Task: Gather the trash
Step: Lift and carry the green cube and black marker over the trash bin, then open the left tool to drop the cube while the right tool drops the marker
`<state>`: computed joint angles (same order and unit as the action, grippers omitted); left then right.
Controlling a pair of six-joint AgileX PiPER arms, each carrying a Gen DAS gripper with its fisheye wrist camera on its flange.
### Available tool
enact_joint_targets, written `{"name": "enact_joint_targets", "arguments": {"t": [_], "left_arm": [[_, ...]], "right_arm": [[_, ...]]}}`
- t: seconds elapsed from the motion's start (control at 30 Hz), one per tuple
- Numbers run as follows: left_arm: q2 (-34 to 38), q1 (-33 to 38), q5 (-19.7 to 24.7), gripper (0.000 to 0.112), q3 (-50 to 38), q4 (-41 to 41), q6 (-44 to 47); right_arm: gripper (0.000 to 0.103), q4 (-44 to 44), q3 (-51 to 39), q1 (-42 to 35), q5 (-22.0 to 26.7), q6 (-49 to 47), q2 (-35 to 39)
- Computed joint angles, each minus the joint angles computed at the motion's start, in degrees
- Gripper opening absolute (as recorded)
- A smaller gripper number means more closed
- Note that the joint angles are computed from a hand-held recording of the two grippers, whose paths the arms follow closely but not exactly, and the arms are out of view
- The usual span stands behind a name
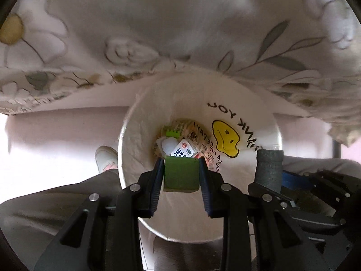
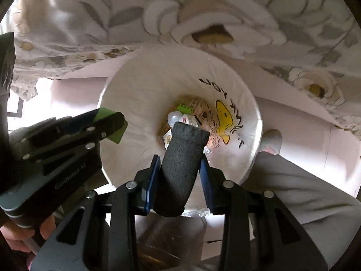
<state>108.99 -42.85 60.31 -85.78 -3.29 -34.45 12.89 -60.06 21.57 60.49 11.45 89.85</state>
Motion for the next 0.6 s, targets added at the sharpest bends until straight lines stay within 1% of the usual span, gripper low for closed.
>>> {"name": "enact_joint_targets", "arguments": {"t": [0.17, 0.27, 0.4, 0.57, 0.6], "left_arm": [[2.3, 1.0, -1.7, 0.033, 0.8, -2.7, 1.3], [3.5, 1.4, -2.7, 0.033, 1.2, -4.1, 2.2], [4.7, 2.0, -3.9, 0.034, 2.0, -5.8, 4.0], [6.1, 2.9, -6.0, 0.034, 2.9, -8.3, 5.7], [6.2, 3.0, -5.8, 0.038, 2.9, -8.6, 5.8]], "right_arm": [[0.037, 0.2, 1.5, 0.1, -2.3, 0.4, 2.3], [0.037, 0.4, 2.2, -0.8, -2.6, -0.3, 3.2], [0.037, 0.0, 2.9, -1.0, -4.2, -0.5, 5.0], [0.037, -1.2, 3.0, 0.1, -6.2, 0.8, 7.1], [0.038, -1.4, 2.9, 0.1, -6.2, 0.7, 7.4]]}}
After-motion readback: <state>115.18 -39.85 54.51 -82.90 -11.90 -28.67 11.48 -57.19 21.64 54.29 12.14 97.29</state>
